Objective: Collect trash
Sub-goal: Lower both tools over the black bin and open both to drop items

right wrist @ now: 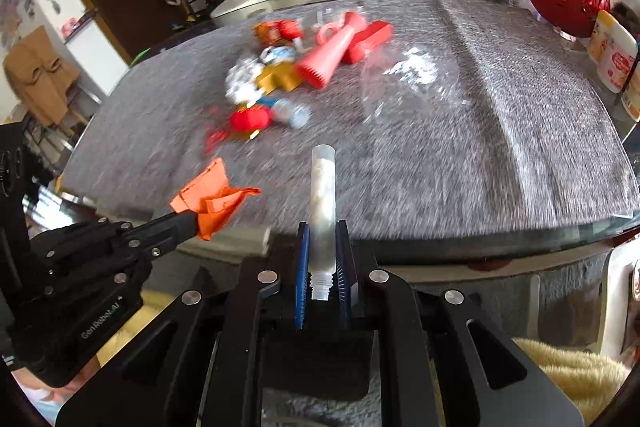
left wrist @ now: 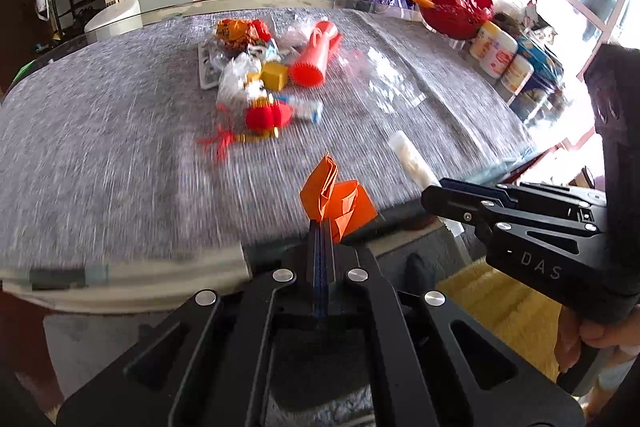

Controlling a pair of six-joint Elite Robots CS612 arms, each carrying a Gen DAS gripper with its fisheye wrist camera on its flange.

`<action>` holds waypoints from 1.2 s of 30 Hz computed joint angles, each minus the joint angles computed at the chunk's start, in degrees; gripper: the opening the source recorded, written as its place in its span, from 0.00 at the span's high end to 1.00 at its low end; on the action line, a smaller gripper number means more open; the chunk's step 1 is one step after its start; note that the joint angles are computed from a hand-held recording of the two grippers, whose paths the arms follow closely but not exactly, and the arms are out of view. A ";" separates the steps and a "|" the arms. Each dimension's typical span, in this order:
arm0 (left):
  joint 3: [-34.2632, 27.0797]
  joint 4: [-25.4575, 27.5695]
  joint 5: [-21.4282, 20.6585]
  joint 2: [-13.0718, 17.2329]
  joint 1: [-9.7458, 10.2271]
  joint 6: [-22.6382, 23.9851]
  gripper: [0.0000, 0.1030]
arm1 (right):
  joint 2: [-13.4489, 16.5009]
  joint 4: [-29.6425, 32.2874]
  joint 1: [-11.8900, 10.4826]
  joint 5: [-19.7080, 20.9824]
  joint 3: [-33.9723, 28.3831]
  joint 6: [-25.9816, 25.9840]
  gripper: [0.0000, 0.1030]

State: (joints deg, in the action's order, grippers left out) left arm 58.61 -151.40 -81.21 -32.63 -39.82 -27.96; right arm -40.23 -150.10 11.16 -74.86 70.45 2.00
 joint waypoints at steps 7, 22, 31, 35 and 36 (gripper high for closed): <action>8.10 -1.17 -0.30 -3.52 -1.40 -4.52 1.00 | -2.56 0.34 0.36 0.57 6.21 -1.36 0.86; 7.84 6.02 -7.90 -0.06 -1.05 -9.95 1.00 | 1.92 10.34 0.06 3.06 4.39 2.67 0.86; 7.47 6.26 -10.36 0.75 -0.50 -11.54 0.97 | 2.48 10.48 0.37 2.27 3.58 3.22 0.83; 7.53 6.41 -8.93 0.54 -0.57 -11.89 0.64 | 2.31 8.38 0.23 1.30 4.07 4.89 0.48; 7.63 6.65 -7.83 0.35 -0.68 -11.81 0.57 | 2.27 7.97 0.20 1.02 4.07 5.26 0.44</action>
State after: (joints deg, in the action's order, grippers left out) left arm 66.24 -144.75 -89.04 -32.28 -40.50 -39.77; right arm -37.96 -142.14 11.37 -73.84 74.52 7.26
